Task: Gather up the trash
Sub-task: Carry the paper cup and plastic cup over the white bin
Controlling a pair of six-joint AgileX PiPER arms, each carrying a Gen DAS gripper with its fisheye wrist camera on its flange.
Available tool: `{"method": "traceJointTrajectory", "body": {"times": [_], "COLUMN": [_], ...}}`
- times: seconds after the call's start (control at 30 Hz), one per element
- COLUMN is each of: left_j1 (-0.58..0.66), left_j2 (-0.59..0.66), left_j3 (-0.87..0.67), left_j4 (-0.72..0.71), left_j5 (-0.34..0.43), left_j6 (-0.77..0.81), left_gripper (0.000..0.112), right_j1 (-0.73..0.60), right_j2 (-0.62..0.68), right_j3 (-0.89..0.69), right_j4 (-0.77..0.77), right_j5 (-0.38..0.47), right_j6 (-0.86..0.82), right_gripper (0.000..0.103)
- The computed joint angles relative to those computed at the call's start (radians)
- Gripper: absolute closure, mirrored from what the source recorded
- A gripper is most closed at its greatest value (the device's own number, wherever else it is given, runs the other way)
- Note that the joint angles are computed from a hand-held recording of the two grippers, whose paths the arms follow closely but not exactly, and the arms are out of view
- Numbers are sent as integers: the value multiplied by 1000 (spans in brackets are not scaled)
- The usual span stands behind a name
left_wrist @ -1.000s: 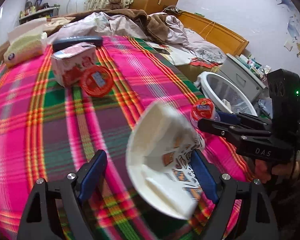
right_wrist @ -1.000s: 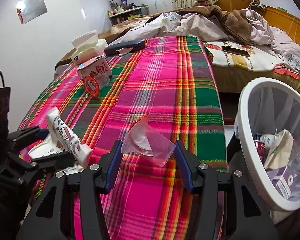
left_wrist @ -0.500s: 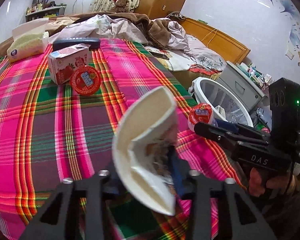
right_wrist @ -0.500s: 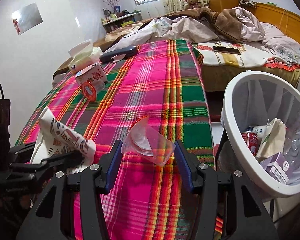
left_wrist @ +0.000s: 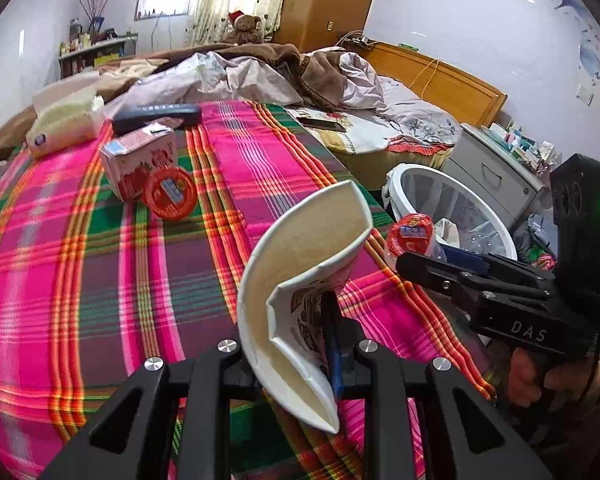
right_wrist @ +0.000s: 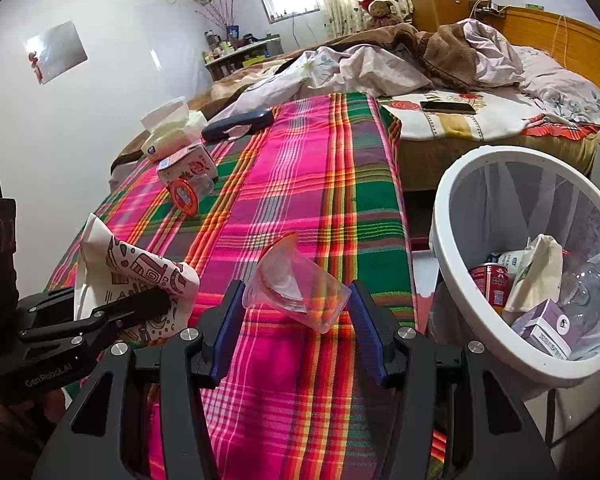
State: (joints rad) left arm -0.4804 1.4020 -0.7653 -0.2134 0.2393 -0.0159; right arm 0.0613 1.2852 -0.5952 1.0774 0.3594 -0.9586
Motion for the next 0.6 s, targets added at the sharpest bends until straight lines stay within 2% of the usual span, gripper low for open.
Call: {"method": "traceJointTrajectory", "body": {"times": [0.3, 0.6], "left_j1": [-70, -144], "left_j2": [-38, -17], "left_j3": [-32, -129], "left_j4": [333, 509], "left_j5": [30, 71], "left_j6": [-341, -513], "left_gripper": [87, 87], "right_j1": [-47, -163], "right_j2": [-58, -136], "right_j3": [2, -13], "right_j4": [2, -79], "right_j5": [26, 65], "right_j6": [-9, 35], "right_gripper": [49, 49]}}
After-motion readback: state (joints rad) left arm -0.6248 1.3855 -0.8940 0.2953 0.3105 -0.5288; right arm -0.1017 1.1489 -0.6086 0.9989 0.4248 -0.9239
